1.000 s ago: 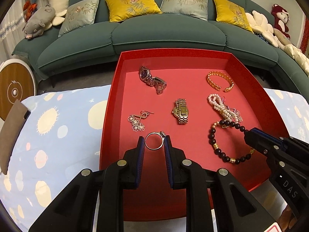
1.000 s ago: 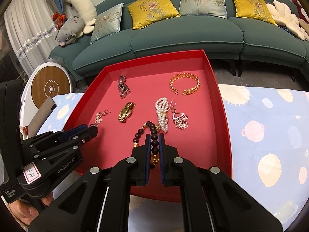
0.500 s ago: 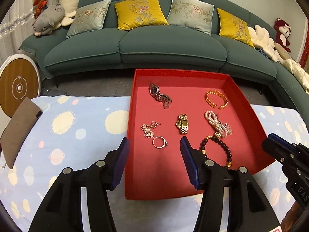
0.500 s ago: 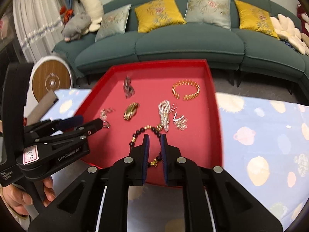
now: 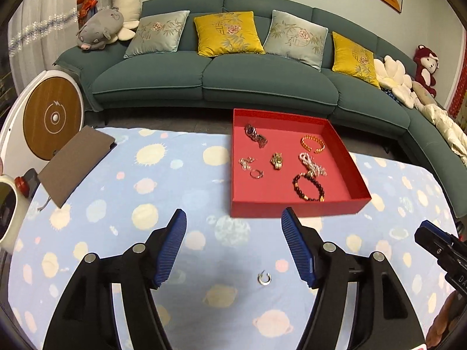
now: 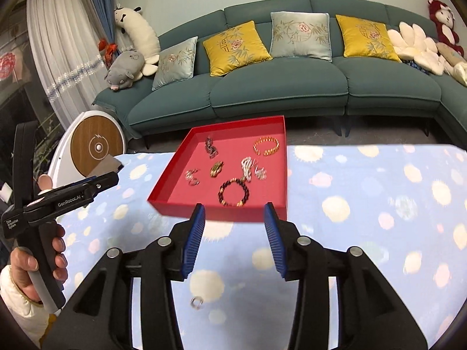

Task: Organize jewelry
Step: 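Withdraw both open tools from the tray toward the gold hoop earrings, then grasp a gold hoop earring with right tool while left tool grasps the other hoop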

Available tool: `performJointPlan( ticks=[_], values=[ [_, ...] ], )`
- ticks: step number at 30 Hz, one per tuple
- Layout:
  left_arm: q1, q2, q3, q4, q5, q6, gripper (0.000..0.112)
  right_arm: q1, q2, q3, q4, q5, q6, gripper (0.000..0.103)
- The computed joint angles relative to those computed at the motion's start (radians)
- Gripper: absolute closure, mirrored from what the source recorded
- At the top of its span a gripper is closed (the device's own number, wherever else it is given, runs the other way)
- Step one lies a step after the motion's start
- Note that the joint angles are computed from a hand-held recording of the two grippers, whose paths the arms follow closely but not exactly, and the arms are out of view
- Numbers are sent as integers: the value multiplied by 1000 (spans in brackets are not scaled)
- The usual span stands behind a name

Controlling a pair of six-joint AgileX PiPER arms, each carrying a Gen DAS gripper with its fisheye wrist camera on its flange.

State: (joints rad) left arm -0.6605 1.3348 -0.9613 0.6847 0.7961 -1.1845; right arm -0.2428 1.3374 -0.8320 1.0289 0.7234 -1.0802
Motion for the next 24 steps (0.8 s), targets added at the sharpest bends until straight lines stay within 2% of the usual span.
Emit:
performJointPlan(
  ticks=[5,8,14,20,24],
  values=[
    [-96,-38,119,7,11,-119,47,-50,-78,130,-3,66,-2,60],
    [-101,-33,163,-11,-37,-143,47,-27,-102,204,0,44,-20,60],
    [-102,17,202,-11,-84,-157,47,149,-93,289,-19,-110,-12,60],
    [-107,43,234,12,-97,-166,47,406,-117,362,-105,-358,55,60],
    [-93,61,241,-1,-117,-153,47,485,-69,366,-121,-438,72,60]
  ],
)
